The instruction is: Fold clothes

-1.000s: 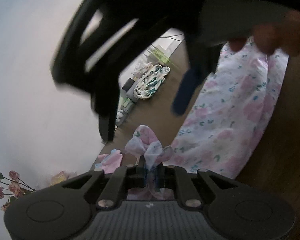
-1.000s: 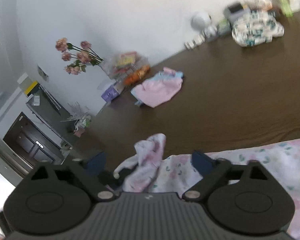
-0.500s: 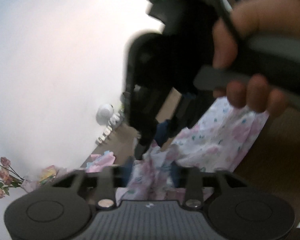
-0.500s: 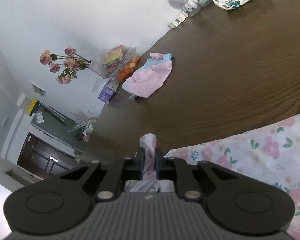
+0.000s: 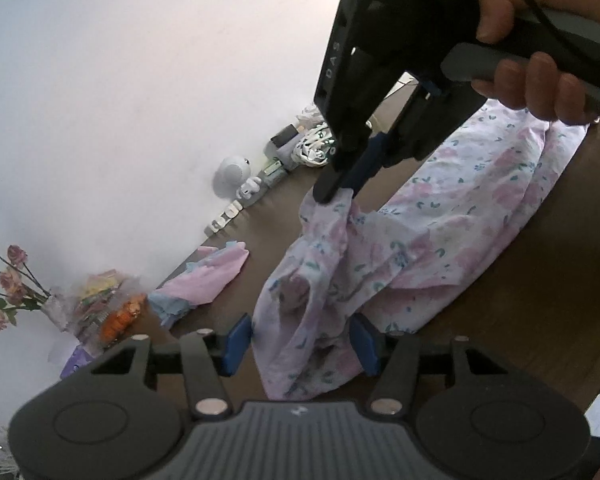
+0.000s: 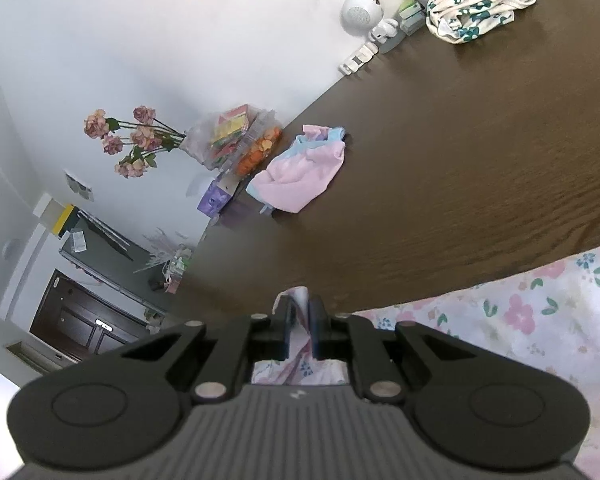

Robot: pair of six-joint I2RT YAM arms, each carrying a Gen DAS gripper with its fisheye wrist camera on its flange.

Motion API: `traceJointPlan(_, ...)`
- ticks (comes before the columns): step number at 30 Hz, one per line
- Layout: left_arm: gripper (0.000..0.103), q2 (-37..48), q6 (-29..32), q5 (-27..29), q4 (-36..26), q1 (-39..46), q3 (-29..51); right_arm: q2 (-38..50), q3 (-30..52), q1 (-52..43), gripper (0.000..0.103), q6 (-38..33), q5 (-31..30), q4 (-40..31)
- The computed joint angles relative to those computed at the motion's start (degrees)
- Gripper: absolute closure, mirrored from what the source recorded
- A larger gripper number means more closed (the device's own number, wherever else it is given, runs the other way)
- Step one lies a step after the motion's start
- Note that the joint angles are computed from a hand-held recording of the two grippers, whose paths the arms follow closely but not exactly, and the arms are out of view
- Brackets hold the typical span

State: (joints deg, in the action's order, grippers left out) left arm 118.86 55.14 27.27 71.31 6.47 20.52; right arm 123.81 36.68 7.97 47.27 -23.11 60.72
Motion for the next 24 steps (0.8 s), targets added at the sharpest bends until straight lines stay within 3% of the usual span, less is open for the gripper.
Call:
traceJointPlan(1,0.084,-0.28,-0.15,-0.05,-1.30,-0.28,0.57,-0.02,0.00,0.14,0.091,-0.25,-0.13,-0.26)
traceJointPlan(2,0.094,-1.06,-0.02,0.36,-2.92,-0.11,0.88,0.02,-0.06,0.20,0.082,-0.22,-0.21,-0.28)
traceJointPlan(3,0.095,-2.53,0.60,1.49,-5.00,0.76,0.76,0.05,-0.23,0.25,0.059,-0.19,-0.23,-0.25)
traceJointPlan(5,0.099,-3.25,0.82,1.94,-5.70,0.78,0.72,-0.25,-0.45,0.64,0.031,-0.94,0.28,-1.12)
traceJointPlan(6,0.100,-3.09,0.70,1.76,-5.24,0.39,0.72,-0.58,-0.44,1.11,0.030,-1.81,1.03,-2.21)
traceJointPlan(7,0.100,-3.04,0.50,1.62,-4.95,0.01,0.73,-0.56,-0.24,1.40,0.032,-2.26,0.73,-2.89)
traceJointPlan(8,0.100,-3.28,0.16,1.34,-4.91,-0.57,0.70,-0.26,0.08,1.56,0.042,-2.29,-0.33,-3.17)
traceJointPlan(9,0.100,-3.57,-0.10,0.83,-4.43,-1.38,0.49,-0.26,0.18,1.73,0.065,-2.36,-1.03,-3.26)
traceJointPlan(11,0.100,-3.46,-0.52,-0.27,-1.68,-2.95,-0.35,-0.85,-0.03,2.02,0.088,-2.58,-1.85,-3.12)
traceJointPlan(15,0.100,-5.68,-2.27,-0.18,2.07,-5.86,-2.85,-5.46,-3.59,1.17,0.091,-3.30,-1.22,-1.95)
traceJointPlan(24,0.100,-3.46,-6.47,-3.02,2.32,-16.37,-2.60,-10.89,-12.33,-6.10,0.091,-5.48,0.20,-1.60)
